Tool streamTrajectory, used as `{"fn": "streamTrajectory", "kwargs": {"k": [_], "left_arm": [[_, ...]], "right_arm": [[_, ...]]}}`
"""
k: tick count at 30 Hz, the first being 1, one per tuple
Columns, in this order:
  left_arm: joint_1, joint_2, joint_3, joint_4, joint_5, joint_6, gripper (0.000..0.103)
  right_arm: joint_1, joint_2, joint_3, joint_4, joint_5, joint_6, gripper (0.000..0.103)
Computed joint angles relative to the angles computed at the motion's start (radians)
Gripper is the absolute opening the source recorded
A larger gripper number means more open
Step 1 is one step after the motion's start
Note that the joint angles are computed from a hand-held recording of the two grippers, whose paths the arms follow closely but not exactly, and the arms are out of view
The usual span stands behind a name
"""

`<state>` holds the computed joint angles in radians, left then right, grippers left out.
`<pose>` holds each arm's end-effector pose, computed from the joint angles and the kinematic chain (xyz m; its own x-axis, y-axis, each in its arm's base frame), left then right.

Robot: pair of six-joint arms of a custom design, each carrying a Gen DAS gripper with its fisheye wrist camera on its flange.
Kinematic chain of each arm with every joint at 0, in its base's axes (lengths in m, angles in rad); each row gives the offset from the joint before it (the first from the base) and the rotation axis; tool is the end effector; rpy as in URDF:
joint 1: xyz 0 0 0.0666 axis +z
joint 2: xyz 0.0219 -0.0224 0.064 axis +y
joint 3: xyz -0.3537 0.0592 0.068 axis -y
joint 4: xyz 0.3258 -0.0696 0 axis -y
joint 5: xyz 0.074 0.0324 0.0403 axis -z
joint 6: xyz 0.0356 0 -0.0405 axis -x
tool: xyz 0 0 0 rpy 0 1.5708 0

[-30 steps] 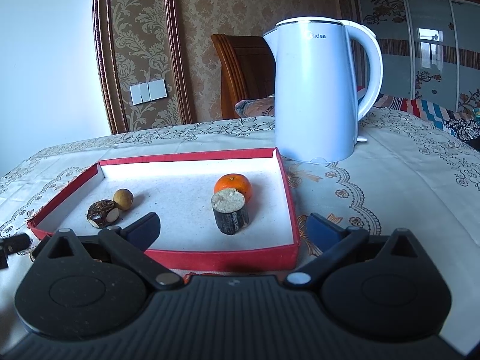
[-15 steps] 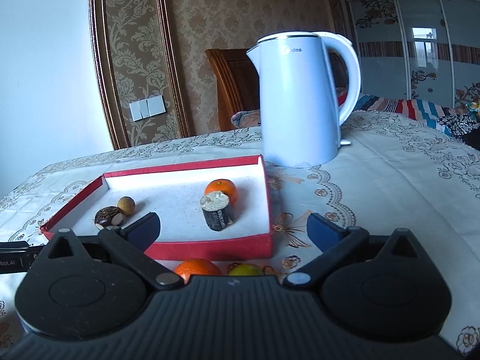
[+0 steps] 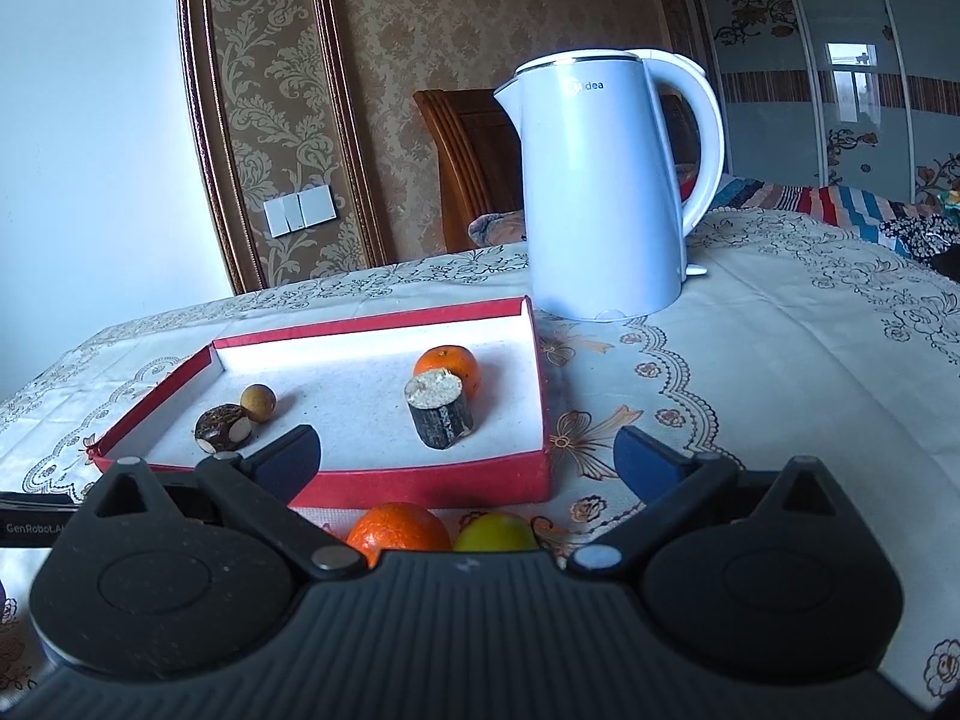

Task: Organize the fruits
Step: 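Move the left tool to the dark cylindrical slice on the table while the right tool moves to a tangerine, then grasp the dark cylindrical slice with the left tool while the right tool grasps the tangerine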

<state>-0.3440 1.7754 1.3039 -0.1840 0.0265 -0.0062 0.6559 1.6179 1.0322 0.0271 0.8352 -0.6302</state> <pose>0.5054 -0.1825 0.2482 -0.5716 0.2114 -0.7928 0.3605 0.9327 -0.0112 0.3816 0.2598 0.2486 -0.2869 0.2782 -0.9167 0.3194 0.9299 0.1823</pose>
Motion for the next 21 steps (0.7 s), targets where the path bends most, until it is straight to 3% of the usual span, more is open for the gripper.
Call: {"fn": "streamTrajectory", "kwargs": {"k": [10, 14, 17, 21], "left_arm": [[-0.013, 0.012, 0.017, -0.012, -0.018, -0.037, 0.081], [-0.015, 0.012, 0.017, -0.011, -0.018, -0.034, 0.081], [-0.014, 0.012, 0.017, -0.011, -0.017, -0.034, 0.081], [-0.014, 0.012, 0.018, -0.012, -0.017, -0.033, 0.081]], "right_arm": [[0.042, -0.051, -0.074, -0.057, -0.01, -0.054, 0.103], [0.066, -0.054, -0.082, -0.053, 0.008, -0.013, 0.103], [0.079, -0.042, -0.062, -0.067, 0.028, 0.028, 0.095], [0.074, -0.024, -0.029, -0.084, -0.043, 0.116, 0.078]]}}
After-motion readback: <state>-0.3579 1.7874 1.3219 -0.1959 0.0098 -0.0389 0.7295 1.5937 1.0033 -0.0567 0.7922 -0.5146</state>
